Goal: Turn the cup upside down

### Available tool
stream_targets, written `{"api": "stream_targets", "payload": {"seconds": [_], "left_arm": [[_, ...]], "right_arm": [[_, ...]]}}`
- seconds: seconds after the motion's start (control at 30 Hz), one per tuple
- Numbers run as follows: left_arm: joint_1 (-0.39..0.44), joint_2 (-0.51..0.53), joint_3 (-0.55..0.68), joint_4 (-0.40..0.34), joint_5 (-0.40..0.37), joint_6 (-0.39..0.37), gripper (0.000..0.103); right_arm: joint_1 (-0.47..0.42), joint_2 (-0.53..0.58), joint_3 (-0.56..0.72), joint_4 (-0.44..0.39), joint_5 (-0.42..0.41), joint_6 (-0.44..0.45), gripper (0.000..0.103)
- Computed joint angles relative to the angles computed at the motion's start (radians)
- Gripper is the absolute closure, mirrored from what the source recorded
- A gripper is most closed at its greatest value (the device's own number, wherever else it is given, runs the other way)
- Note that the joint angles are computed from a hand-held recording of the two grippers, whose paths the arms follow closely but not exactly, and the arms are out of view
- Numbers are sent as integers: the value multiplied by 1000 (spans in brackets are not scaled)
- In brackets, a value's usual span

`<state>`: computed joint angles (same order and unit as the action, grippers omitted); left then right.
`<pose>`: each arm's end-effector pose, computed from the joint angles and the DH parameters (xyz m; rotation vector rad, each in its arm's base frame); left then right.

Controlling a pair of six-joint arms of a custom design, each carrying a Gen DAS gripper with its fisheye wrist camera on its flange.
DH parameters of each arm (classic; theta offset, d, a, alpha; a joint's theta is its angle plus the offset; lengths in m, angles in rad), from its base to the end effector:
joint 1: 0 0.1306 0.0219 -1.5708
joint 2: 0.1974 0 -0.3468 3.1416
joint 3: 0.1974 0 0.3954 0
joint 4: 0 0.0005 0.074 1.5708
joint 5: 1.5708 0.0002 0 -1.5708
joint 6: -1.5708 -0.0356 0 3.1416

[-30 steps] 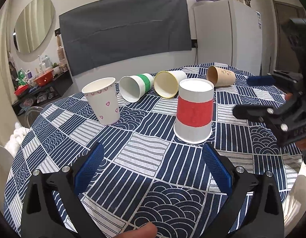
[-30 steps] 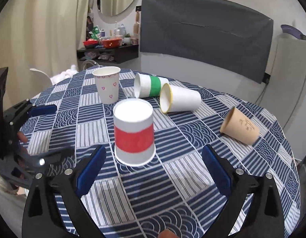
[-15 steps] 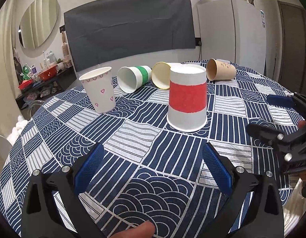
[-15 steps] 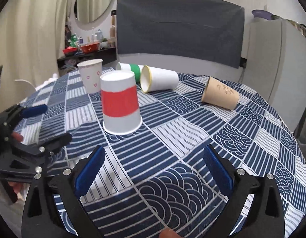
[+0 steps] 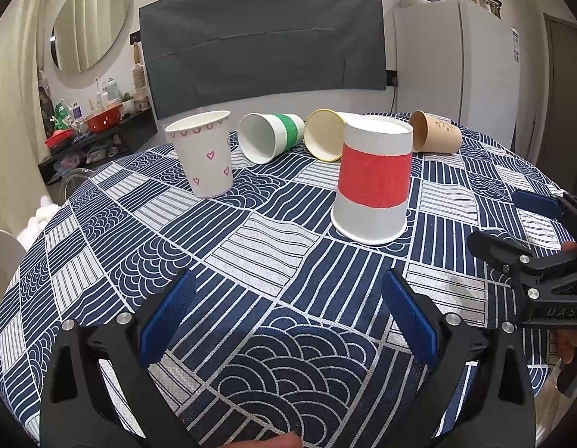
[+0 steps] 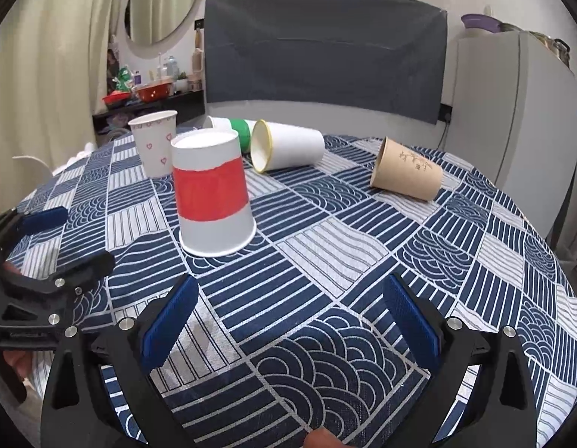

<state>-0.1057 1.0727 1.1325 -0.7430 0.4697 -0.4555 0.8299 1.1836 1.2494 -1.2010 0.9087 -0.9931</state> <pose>0.3918 -0.0583 0.4186 0.8397 2.0204 -0.3324 0.2852 0.2694 0.4102 0.4091 2.1355 -0.2687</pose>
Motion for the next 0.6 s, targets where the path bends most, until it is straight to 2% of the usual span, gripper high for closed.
{"api": "stream_targets", "payload": {"seconds": [0.07,0.47,0.6], "left_arm": [[0,4,4,-7,-3,2,6],[-6,29,29,-39,-46,33,6],[-7,43,43,-60,-53,37,6]], "right_arm": [[-9,-1,1,0,-24,-1,8],[-11,8,6,-20,-30,-21,8],[-1,45,41,-93,11,-60,8]]}}
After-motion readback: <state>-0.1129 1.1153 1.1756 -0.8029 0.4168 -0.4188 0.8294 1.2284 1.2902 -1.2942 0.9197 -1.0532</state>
